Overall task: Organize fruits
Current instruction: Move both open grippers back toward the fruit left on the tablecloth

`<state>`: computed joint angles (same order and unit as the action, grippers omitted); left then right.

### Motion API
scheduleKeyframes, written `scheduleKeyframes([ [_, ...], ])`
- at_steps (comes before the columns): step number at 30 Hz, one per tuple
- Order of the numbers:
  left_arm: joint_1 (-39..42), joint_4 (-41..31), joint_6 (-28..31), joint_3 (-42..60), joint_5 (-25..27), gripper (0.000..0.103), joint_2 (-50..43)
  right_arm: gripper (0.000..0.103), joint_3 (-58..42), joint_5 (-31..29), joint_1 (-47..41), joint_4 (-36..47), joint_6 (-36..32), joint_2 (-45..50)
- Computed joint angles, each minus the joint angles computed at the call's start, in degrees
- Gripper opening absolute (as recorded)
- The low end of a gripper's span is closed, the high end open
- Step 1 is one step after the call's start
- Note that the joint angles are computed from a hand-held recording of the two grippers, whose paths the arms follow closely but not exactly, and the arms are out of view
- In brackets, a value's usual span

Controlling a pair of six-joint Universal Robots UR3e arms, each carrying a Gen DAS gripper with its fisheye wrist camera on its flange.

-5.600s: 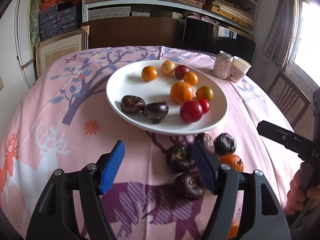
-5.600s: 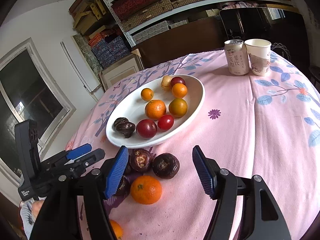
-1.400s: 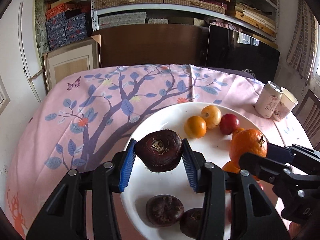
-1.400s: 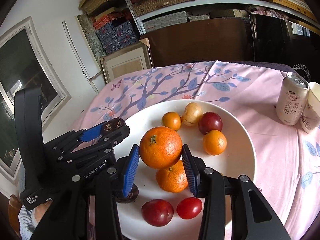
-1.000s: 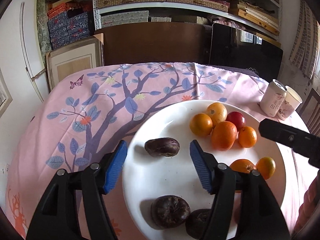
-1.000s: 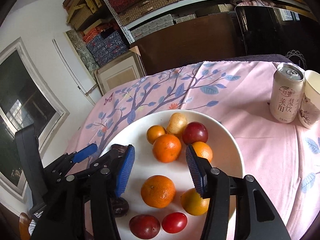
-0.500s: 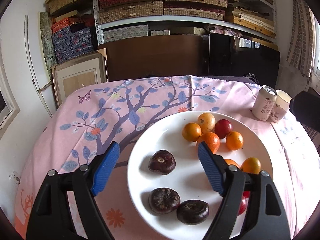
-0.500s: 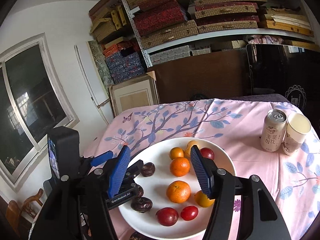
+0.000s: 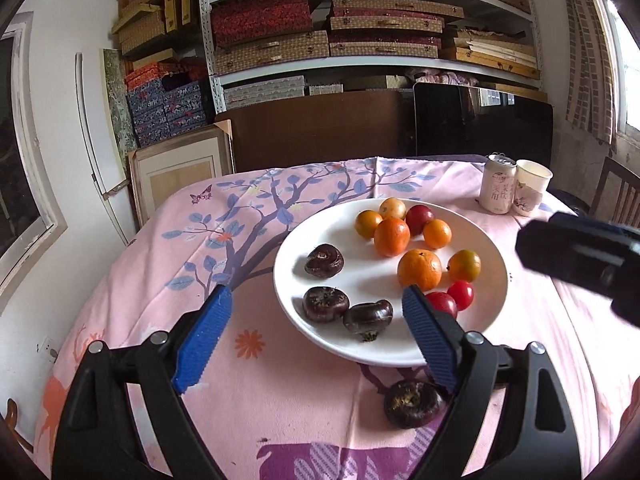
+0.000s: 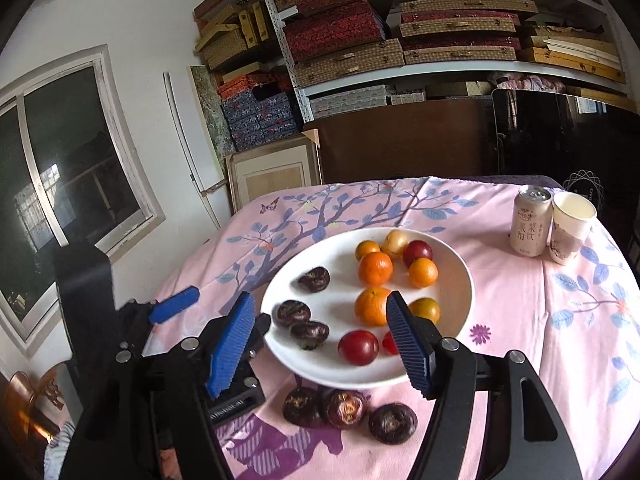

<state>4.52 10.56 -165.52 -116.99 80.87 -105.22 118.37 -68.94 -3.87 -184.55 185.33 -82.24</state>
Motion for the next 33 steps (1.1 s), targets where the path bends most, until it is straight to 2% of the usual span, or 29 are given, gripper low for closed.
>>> scheduleKeyframes([
  [5, 1.0, 4.9, 0.5, -8.3, -1.5, 0.091, 4.8, 0.069, 14.5, -0.5, -4.0, -7.0, 0.0, -3.2],
  [10, 1.9, 6.7, 0.9, -14.1, -2.1, 0.091, 8.2, 0.073, 21.5, 1.9, -8.8, -9.8, 0.5, -6.6],
  [16, 2.4, 9.9, 2.0, -20.0, -1.7, 0.092, 10.4, 0.074, 24.3, 3.6, -11.6, -11.4, 1.0, -7.5],
  [33, 1.0, 14.8, 5.6, -27.4, -1.2, 0.093, 12.5, 0.076, 24.4, 4.2, -13.1, -9.9, 1.3, -7.3],
])
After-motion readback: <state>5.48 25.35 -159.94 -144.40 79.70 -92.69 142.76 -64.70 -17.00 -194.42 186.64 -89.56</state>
